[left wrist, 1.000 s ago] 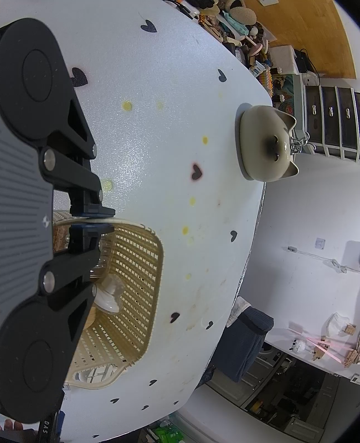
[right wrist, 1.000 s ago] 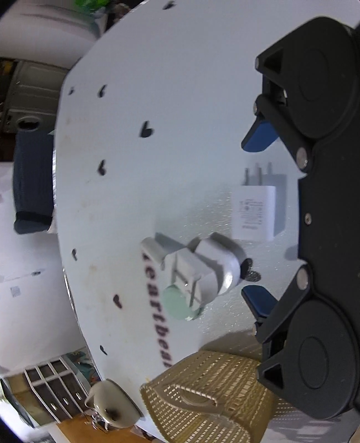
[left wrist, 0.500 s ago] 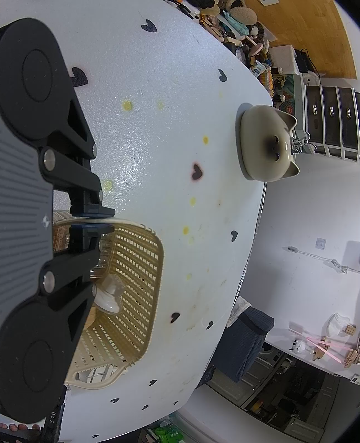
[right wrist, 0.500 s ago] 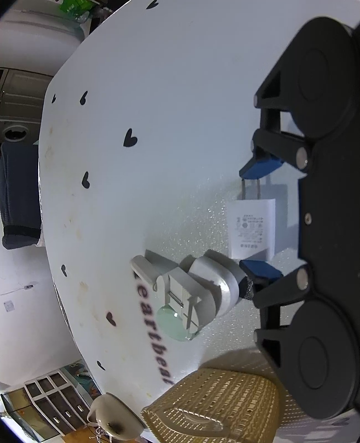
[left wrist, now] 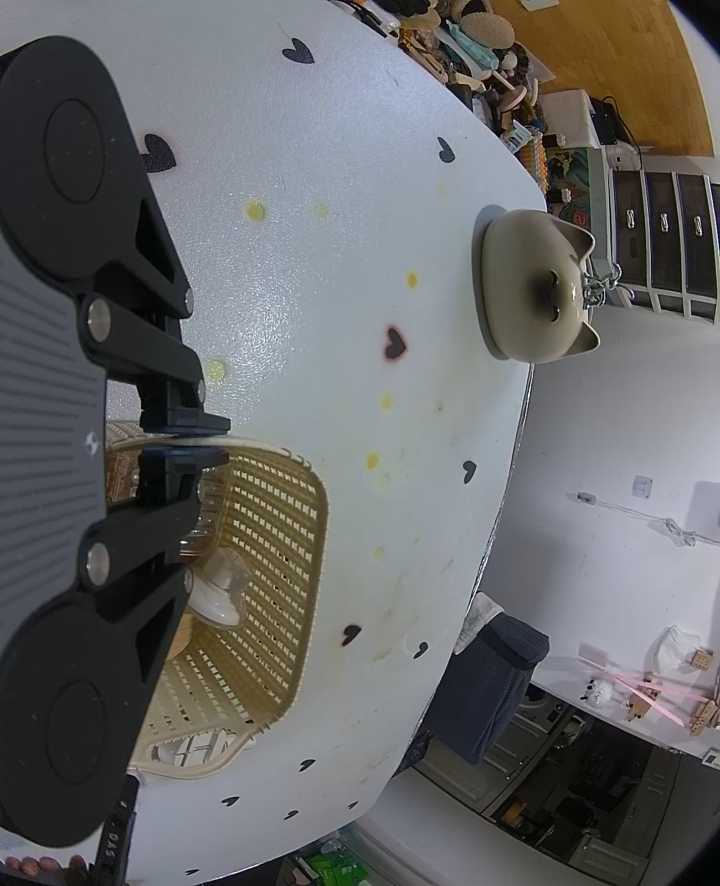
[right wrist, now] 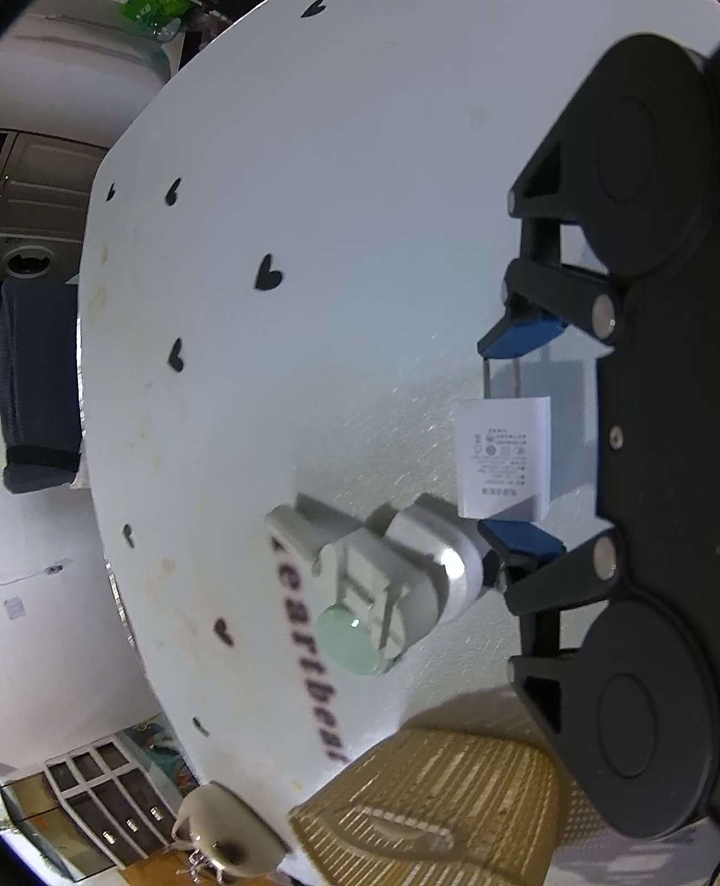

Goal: Organize rigid objects
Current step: 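Carry the white charger into the basket and open the right tool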

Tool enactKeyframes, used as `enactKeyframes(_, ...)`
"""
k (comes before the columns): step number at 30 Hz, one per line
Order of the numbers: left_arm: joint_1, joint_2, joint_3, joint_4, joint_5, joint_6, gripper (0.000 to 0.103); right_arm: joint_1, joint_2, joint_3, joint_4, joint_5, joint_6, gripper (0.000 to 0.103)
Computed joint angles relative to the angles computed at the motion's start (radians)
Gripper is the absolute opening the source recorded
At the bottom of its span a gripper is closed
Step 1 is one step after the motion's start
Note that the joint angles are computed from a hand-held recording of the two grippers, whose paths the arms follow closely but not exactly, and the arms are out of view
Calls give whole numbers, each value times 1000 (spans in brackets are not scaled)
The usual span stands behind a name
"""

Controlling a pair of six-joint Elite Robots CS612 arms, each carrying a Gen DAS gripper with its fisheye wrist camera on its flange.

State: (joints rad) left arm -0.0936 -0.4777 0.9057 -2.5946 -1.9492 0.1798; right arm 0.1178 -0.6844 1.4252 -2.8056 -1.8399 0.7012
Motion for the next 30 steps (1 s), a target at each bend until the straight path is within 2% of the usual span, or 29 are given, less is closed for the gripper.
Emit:
enactKeyframes(6, 0, 0, 0, 0, 0, -1, 4, 5, -10, -15, -81, 21, -44, 63)
enactKeyframes(12, 0, 0, 0, 0, 0, -1, 4, 15, -8, -68, -156, 87, -114, 63)
enactKeyframes(16, 0, 1, 0, -1, -2, -2, 4, 20, -1, -113, -163, 145, -151, 63)
enactKeyframes(22, 0, 1, 1, -2, 0, -1, 4, 25, 30, -207, -103, 248, -217, 63)
enactKeyframes(27, 0, 2, 3, -4, -1, -3, 4, 27, 66, -298, 13, 357, -233, 63)
enactKeyframes(30, 0, 1, 5, -7, -1, -7, 4, 32, 89, -354, 93, 395, -228, 63)
